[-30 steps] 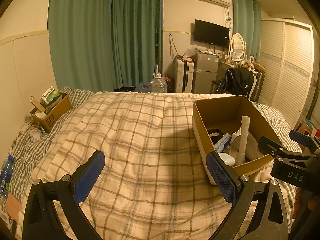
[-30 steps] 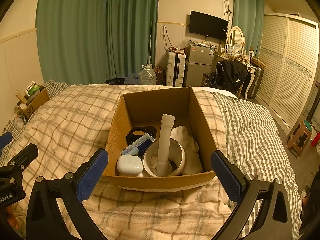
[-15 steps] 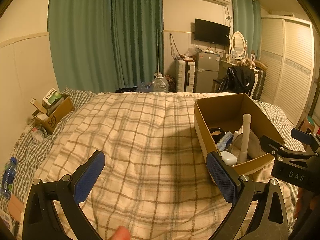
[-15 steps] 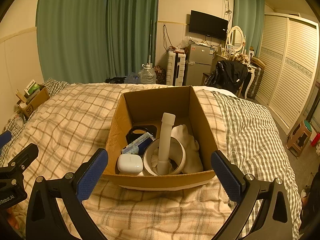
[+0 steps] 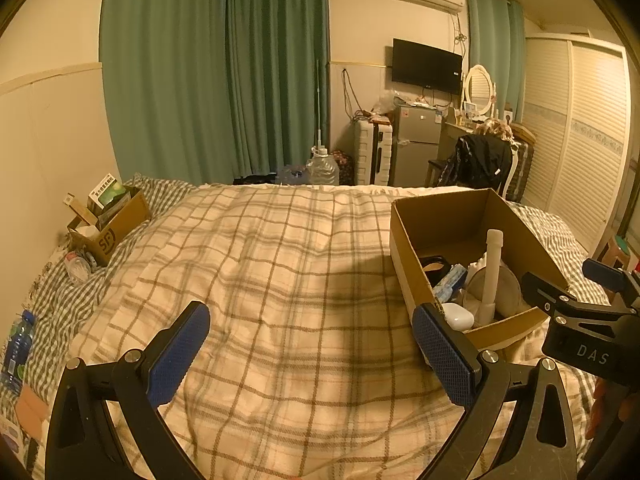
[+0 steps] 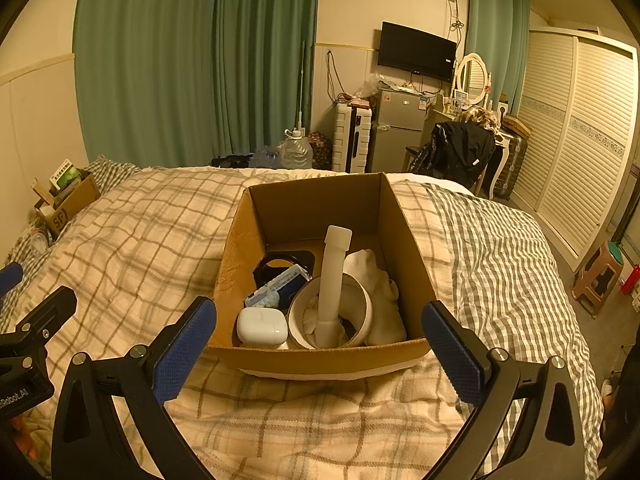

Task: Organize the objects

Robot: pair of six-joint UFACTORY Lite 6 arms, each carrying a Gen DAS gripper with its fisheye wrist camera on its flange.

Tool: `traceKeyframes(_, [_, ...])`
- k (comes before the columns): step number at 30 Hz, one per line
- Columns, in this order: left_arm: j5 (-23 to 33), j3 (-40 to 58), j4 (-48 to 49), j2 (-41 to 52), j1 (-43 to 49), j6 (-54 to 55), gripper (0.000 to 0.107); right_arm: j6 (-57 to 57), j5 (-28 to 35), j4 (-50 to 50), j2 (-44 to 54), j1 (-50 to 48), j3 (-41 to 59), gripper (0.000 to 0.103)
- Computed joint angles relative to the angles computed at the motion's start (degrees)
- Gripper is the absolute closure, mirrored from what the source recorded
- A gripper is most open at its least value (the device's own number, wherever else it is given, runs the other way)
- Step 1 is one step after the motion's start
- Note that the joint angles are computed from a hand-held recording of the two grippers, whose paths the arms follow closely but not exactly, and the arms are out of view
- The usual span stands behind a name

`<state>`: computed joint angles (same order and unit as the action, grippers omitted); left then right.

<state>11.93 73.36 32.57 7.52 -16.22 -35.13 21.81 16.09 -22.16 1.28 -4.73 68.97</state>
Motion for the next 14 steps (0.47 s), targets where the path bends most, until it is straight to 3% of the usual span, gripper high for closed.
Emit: traceKeyframes(14, [-0.4, -0.6, -1.3, -0.5, 0.4, 1.4, 0.004, -1.4, 0.3, 1.3, 0.2, 0.1, -0.2, 0.000])
